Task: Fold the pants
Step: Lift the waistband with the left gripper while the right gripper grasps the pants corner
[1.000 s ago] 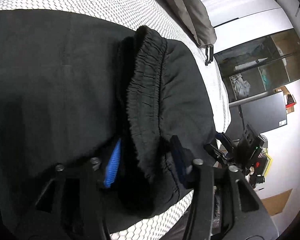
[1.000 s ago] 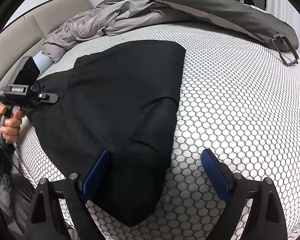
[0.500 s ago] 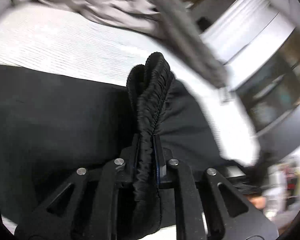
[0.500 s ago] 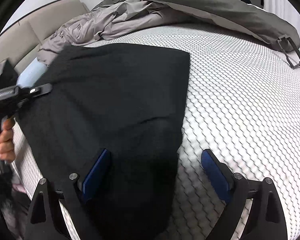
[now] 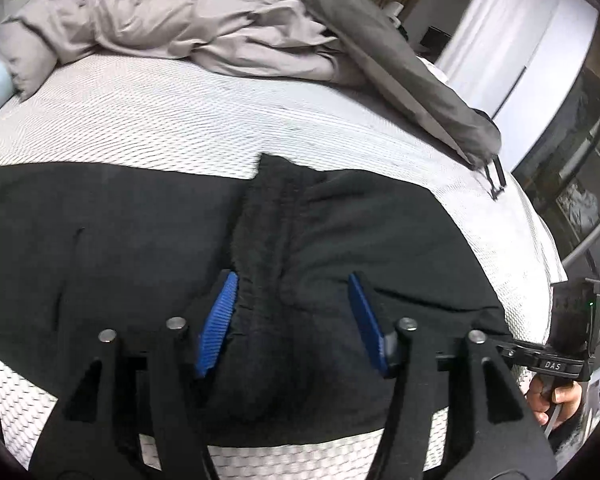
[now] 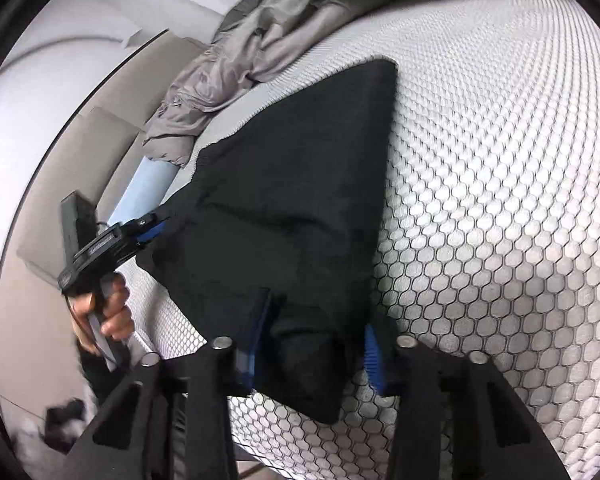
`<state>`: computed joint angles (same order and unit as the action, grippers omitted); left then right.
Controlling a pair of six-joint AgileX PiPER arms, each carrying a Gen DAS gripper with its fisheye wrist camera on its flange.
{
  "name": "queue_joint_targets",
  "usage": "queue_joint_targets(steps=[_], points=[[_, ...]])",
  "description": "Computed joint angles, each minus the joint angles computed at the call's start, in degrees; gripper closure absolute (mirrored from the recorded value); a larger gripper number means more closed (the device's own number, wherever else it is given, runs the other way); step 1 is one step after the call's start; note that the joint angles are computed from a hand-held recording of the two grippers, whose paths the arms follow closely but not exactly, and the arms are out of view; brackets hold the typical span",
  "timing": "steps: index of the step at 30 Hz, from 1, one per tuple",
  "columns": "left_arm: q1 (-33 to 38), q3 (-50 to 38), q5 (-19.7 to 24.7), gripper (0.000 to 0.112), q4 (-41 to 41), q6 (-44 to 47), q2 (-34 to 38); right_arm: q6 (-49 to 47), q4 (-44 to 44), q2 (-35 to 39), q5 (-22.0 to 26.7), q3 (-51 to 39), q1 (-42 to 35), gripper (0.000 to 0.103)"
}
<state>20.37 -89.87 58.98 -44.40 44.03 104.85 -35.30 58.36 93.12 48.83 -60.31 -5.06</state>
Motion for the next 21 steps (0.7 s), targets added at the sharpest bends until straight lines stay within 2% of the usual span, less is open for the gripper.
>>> queue_joint_targets(steps=[3, 6, 8, 10, 12, 13, 15, 16, 17, 18, 21], points=[[-3.3, 1.3, -2.7, 0.052, 1.5, -0.8, -1.5, -5.6, 2.4, -4.1, 0.3, 2.7, -1.3, 0.093], [-5.6, 0.1, -3.4, 0.052, 3.4, -2.0, -1.3, -3.8, -4.8, -5.1, 0.7, 3.9, -1.0, 0.093], [-4.7, 0.4, -3.7, 0.052, 4.6, -2.7, -2.2, -4.4, -6.1, -3.3, 3.3, 3.4, -1.6, 0.092], [-3.6, 0.2, -4.2, 0.051, 8.5, -3.9, -1.8, -4.1, -5.1, -4.4, 5.7, 2.5, -3.2, 0.085], [-2.1, -0.5, -1.6, 0.051, 10.4, -3.6, -0.2, -4.5, -3.3, -6.2, 4.6, 2.6, -4.0, 0.059], [-1.6, -1.3, 0.2, 0.051, 10.9, -3.6, 1.2, -5.5, -1.2, -6.1, 4.3, 2.6, -4.2, 0.057], [-0.9, -1.5, 1.6, 0.052, 11.6, -1.6, 2.6, -4.5, 0.2, -4.7, 4.4, 2.1, -3.9, 0.060], [-0.7, -0.5, 0.6, 0.052, 12.3, 0.0, 2.3, -2.7, -1.1, -4.0, 3.1, 1.7, -2.7, 0.068], [-0.6, 0.3, -0.6, 0.052, 13.4, 0.7, 1.7, -0.2, -4.7, -3.4, 2.0, 0.9, -1.1, 0.084], [-0.1, 1.2, -1.2, 0.052, 14.1, 1.9, 0.9, 0.8, -8.2, -3.3, 1.6, 0.5, -0.1, 0.085], [1.8, 2.4, -1.1, 0.052, 14.0, 3.9, -1.3, 1.7, -11.3, -4.4, 3.6, 0.2, -0.4, 0.084]])
